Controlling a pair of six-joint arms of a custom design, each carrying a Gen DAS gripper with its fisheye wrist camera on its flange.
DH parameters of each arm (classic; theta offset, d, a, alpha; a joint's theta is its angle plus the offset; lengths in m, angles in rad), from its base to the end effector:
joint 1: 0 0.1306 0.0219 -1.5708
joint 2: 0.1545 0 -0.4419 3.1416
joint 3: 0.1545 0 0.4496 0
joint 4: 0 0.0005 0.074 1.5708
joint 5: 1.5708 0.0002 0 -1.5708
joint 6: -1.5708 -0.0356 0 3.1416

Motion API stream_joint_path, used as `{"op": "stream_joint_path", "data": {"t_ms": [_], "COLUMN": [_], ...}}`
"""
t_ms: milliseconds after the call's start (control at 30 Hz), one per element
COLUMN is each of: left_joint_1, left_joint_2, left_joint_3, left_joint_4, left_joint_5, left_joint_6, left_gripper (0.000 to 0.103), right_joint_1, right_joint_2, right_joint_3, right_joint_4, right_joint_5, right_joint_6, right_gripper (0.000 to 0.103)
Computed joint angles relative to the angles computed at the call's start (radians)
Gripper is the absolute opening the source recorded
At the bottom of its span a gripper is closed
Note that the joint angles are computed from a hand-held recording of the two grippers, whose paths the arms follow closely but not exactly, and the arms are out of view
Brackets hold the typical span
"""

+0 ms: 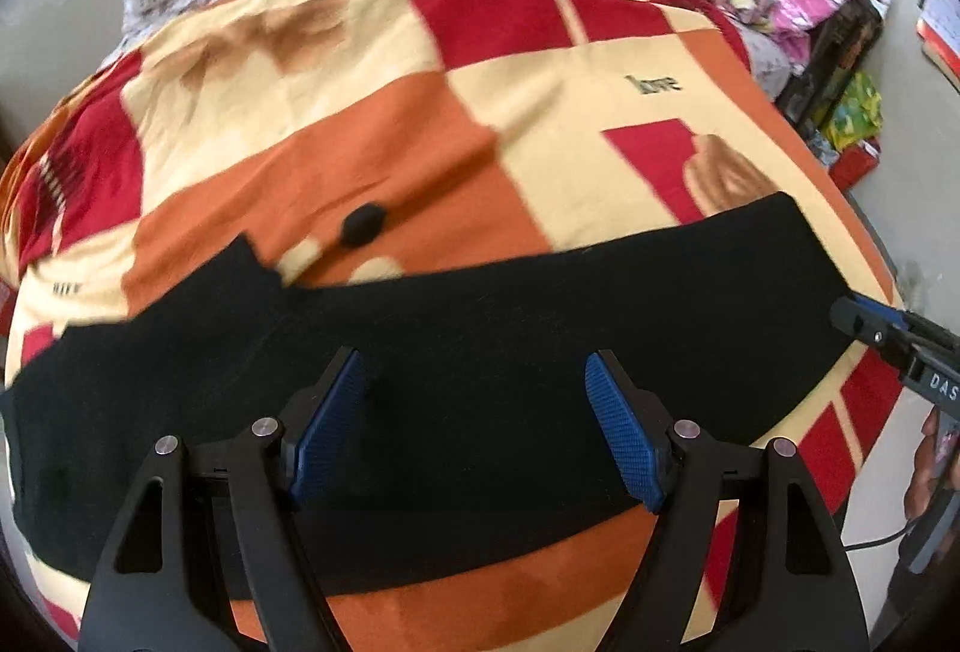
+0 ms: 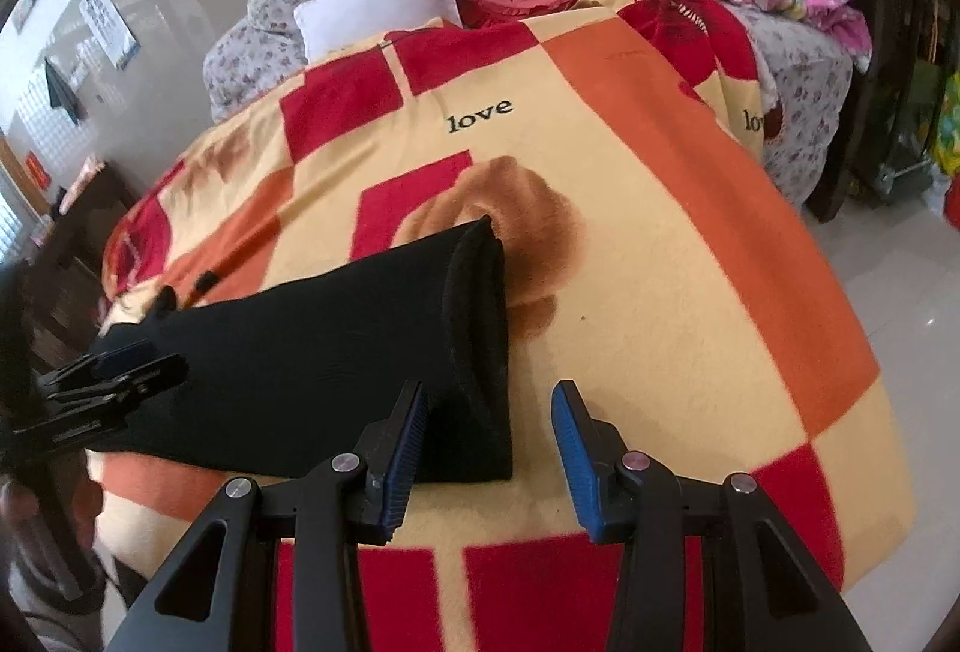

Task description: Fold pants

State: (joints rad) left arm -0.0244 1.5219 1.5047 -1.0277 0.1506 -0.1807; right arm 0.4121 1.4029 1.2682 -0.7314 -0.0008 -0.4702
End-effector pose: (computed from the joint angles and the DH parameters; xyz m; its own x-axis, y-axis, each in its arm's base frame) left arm 0.5723 -0.0198 0.4678 -0.8327 0.1981 -0.5171 0.2532 0.9667 -0.0374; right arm 0.4880 0.2128 0.4285 -0.8040 0.1430 -0.5772 -0.0412 0.9549 0.2940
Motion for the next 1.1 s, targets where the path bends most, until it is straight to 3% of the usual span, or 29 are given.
{"op": "stream_joint_path", "data": {"t_ms": [300,500,733,967,1100], "left_joint_1": [-0.076,-0.145,-0.191,-0.223,-0.244], "left_joint_2": [0.151,0.244,0.327,0.369,0.373], "left_joint_3": [0.205,0.320,0.415,0.477,0.487], "left_joint_4": [-0.171,-0.262,-0.336,-0.365,-0.378], "left_joint_5": [0.178,0.197,0.202,0.220,0.201], "left_joint_6": [-0.045,-0.116,-0.141,-0.184,-0.260], "left_gripper": [0.076,0.076,0.076,0.076,0.077], "right_joint_1": [-0.012,-0.009,-0.011,-0.018,-0.013], "right_joint_2": [-0.065,-0.076,-0.076,-0.075,-0.073], "right_joint_3": [-0.101,-0.133,-0.159,-0.189,-0.192], "right_joint_4": [0.111,0.185,0.269,0.364,0.382], "right_joint_5": [-0.114,-0.145,-0.170,-0.197,-0.190], "right_joint_6": [-0.053,-0.069,-0.088,-0.116,-0.114], "right_gripper": [0.048,0.049,0.050,0.050,0.050]}}
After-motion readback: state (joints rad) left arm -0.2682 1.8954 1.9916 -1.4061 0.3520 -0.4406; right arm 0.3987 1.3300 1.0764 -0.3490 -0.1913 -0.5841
